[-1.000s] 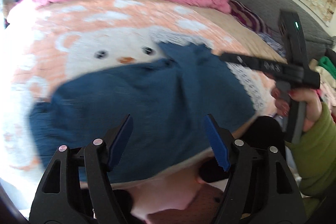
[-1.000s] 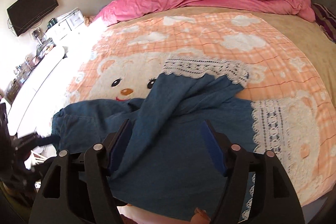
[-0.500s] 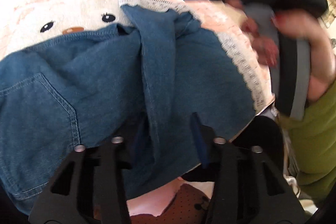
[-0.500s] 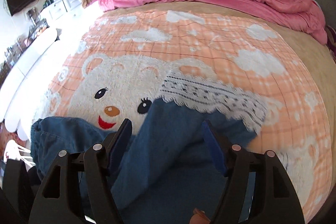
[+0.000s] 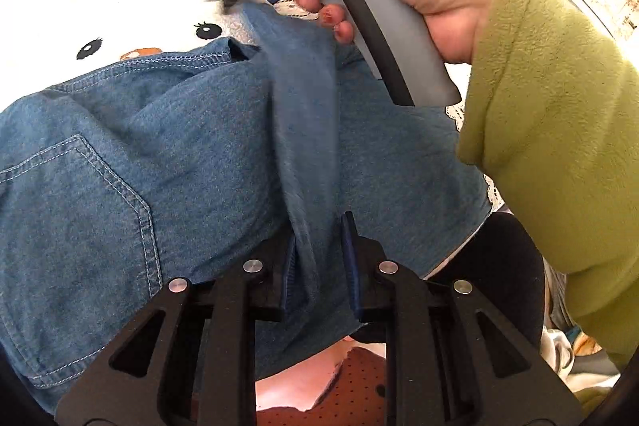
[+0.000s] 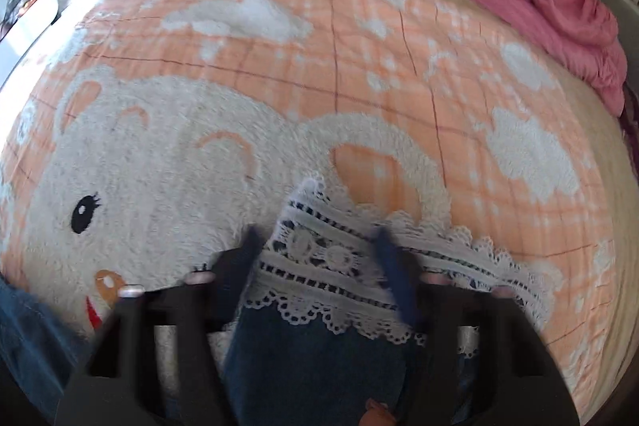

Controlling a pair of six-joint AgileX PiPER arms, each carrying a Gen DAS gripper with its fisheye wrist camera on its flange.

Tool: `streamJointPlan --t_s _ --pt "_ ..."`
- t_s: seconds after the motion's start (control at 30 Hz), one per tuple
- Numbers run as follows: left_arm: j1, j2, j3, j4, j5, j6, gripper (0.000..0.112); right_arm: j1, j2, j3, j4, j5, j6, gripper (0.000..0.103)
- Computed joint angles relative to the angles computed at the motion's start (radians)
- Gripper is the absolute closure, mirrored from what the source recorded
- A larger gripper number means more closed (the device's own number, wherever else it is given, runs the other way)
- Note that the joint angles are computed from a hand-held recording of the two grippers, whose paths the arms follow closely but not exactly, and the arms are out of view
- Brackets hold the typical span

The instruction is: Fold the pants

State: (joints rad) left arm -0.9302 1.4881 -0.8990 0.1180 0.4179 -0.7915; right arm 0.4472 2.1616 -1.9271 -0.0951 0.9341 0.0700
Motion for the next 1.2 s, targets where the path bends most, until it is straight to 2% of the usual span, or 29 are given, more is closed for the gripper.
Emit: streamJointPlan --t_s 0.03,0.07,0.13,0.27,0.4,0.53,0.6,0.67,0.8,0.93,0.97,1.0,1.03,1.07,1.2 --pt "-0.001 -0.004 0.002 0.005 0.003 -0.005 0.099 -0.017 -0.029 0.039 0.032 -0.031 -0.025 0.093" --pt "0.0 0.005 -0.01 0.007 0.005 -0.006 0.099 -0.04 -0.065 0.084 0.084 -0.059 -0.047 0.094" --pt "0.006 0.003 -0.014 -0.007 0.011 0.009 0.099 -0.111 -0.172 0.215 0.235 -0.131 -0.115 0.095" --pt "0.006 -0.004 -0.018 0.024 0.023 -0.026 0.099 -0.233 -0.406 0.473 0.409 -0.24 -0.226 0.095" --pt "-0.003 -0.004 -0.027 0.048 0.026 -0.04 0.099 -0.371 -0.613 0.691 0.551 -0.282 -0.338 0.095" --pt "-0.015 -0.009 -0.007 0.068 -0.004 -0.04 0.099 -0.564 -0.774 0.88 0.749 -0.225 -0.48 0.095" --pt "-0.029 -0.01 -0.008 0.093 -0.004 -0.05 0.099 -0.678 -0.849 0.976 0.831 -0.17 -0.55 0.095" --pt "-0.025 -0.015 -0.007 0.055 -0.007 0.0 0.103 -0.789 -0.905 1.056 0.887 -0.1 -0.61 0.095" --pt "-0.022 -0.052 0.014 0.069 0.028 0.003 0.103 -0.916 -0.953 1.157 0.895 0.002 -0.673 0.095" --pt "-0.03 -0.075 0.033 0.096 0.033 -0.027 0.103 -0.971 -0.967 1.236 0.916 0.043 -0.756 0.092" --pt "-0.035 -0.069 0.028 0.101 0.034 -0.034 0.103 -0.977 -0.967 1.242 0.919 0.055 -0.767 0.088" --pt "-0.037 -0.073 0.028 0.102 0.037 -0.033 0.103 -0.994 -0.964 1.243 0.933 0.073 -0.786 0.075" --pt "-0.041 -0.079 0.03 0.107 0.039 -0.036 0.103 -1.014 -0.966 1.245 0.946 0.094 -0.804 0.067" --pt "-0.044 -0.08 0.03 0.107 0.038 -0.031 0.103 -1.03 -0.969 1.244 0.951 0.105 -0.816 0.054" --pt "-0.057 -0.063 0.017 0.119 0.028 -0.026 0.103 -1.067 -0.969 1.233 0.95 0.108 -0.826 0.053"
